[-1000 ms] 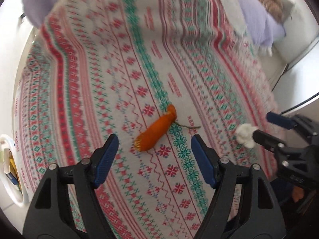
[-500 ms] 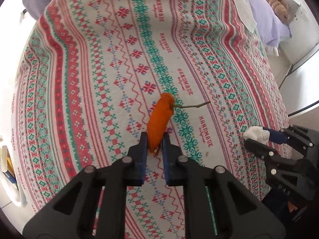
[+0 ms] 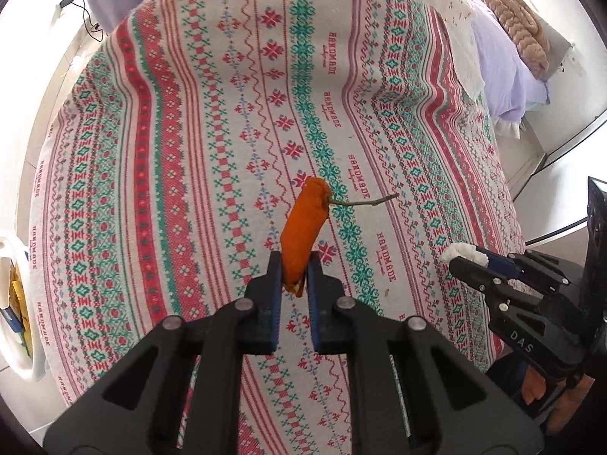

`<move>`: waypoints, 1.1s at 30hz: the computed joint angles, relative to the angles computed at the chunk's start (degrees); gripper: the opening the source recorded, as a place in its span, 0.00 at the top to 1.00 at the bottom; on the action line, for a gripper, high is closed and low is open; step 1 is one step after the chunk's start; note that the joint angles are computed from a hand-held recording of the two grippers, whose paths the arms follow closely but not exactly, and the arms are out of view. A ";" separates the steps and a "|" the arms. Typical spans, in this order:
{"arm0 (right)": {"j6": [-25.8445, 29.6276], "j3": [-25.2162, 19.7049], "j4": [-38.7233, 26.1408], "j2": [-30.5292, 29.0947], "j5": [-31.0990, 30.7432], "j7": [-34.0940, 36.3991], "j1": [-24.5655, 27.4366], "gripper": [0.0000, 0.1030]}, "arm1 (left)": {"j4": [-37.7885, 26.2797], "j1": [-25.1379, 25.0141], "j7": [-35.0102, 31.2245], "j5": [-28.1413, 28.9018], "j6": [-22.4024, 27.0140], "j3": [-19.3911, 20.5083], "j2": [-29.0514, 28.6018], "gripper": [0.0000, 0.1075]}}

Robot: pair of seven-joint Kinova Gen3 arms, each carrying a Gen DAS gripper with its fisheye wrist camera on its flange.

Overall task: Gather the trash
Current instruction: 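Carry the pepper and tissue to the white bin and open both grippers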

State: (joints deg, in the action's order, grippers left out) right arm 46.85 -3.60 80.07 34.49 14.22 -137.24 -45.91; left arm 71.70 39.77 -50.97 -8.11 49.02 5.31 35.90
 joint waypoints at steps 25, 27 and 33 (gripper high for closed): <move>-1.69 1.92 -10.22 5.32 4.18 0.20 -5.50 0.80 | 10.29 1.21 11.62 -10.36 -1.39 -2.54 -8.68 0.88; -0.81 2.43 -12.24 6.39 4.88 0.45 -6.75 0.80 | 11.60 0.71 12.45 -10.66 -1.87 -2.46 -9.49 0.88; 4.72 4.15 -21.53 11.37 7.79 2.17 -11.25 0.80 | 16.82 -1.53 14.42 -10.94 -4.09 -2.06 -12.90 0.88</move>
